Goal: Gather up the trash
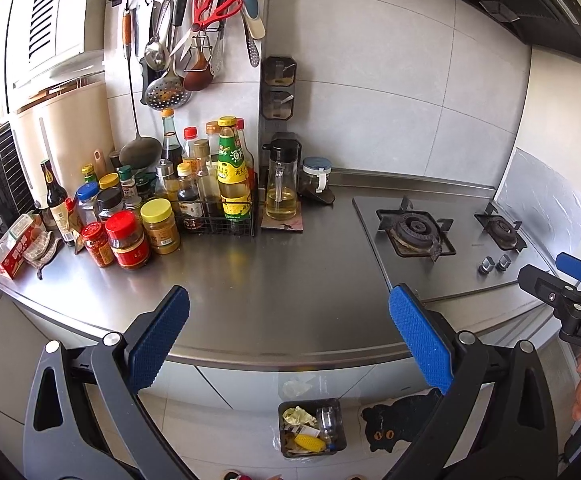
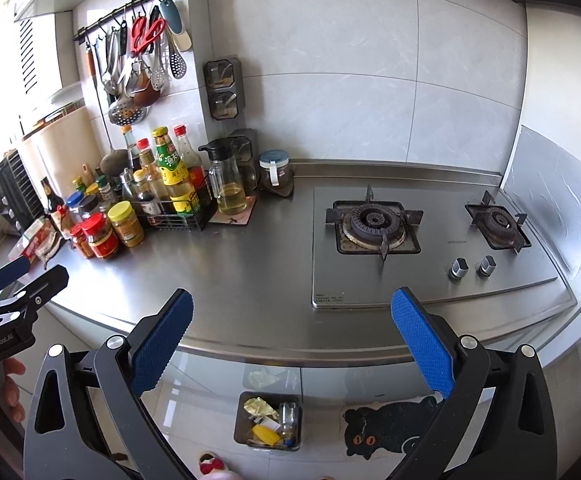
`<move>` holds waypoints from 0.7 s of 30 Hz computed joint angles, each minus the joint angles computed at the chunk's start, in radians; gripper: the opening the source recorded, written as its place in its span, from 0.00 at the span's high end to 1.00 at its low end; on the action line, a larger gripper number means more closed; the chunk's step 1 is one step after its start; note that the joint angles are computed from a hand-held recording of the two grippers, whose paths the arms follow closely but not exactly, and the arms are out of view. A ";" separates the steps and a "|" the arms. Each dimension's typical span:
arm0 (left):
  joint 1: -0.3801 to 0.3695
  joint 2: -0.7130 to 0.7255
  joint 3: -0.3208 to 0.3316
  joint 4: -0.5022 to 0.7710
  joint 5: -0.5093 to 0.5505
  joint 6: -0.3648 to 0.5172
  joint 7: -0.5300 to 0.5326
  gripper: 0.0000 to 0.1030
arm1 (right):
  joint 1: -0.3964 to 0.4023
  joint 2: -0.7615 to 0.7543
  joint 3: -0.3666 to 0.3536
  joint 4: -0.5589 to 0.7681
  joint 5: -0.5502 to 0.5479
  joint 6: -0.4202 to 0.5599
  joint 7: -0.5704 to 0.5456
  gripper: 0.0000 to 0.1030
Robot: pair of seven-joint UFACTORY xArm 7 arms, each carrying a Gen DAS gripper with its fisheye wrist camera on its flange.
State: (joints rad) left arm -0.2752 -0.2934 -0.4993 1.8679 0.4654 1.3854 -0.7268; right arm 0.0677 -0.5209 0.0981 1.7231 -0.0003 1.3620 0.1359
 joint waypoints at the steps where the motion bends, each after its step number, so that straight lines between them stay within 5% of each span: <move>1: -0.001 0.001 0.000 0.001 -0.001 0.000 0.001 0.08 | 0.002 0.001 0.001 0.002 0.001 0.001 -0.001 0.03; 21: -0.018 0.009 0.000 0.008 0.003 -0.012 -0.005 0.08 | 0.012 0.025 0.031 0.039 -0.020 0.017 0.001 0.03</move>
State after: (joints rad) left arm -0.2934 -0.2848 -0.4996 1.8760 0.4682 1.3731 -0.7322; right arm 0.0797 -0.4958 0.1293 1.7617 -0.0207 1.3786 0.1372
